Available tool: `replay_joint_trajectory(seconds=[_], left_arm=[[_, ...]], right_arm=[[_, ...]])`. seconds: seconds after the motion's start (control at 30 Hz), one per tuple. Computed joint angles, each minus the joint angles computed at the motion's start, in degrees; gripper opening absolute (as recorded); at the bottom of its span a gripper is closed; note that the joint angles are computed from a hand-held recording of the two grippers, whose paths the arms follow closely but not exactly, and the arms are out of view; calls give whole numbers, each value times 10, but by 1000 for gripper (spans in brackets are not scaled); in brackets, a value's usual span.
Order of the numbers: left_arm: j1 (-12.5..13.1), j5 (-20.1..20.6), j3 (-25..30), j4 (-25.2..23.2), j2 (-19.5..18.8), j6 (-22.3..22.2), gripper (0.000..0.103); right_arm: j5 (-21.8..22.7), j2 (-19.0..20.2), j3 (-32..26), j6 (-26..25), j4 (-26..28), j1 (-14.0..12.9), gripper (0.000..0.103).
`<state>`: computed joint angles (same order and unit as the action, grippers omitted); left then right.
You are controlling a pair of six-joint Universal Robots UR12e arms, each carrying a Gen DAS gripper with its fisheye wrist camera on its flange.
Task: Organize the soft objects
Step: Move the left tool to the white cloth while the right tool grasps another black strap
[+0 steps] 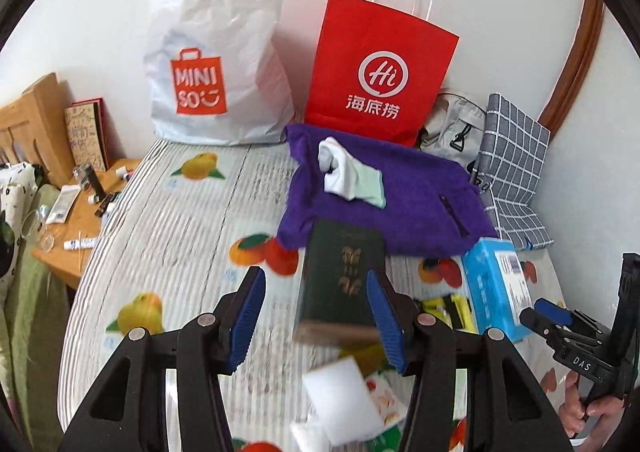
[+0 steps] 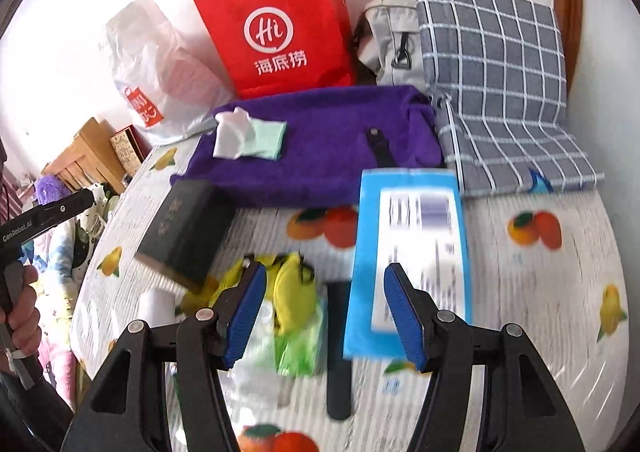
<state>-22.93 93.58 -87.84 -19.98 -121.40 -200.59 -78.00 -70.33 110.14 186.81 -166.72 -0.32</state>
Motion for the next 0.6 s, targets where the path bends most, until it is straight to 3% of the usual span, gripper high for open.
replay_joint_trajectory(seconds=[0.33,0.6], left_arm=[[-1,-4,-78,4,28,-29,51],[-6,4,-111,7,35,-43,51]], right_arm=[[17,-11,45,-16,-3,19,62],[-58,-13,77,-39,-22,33,62]])
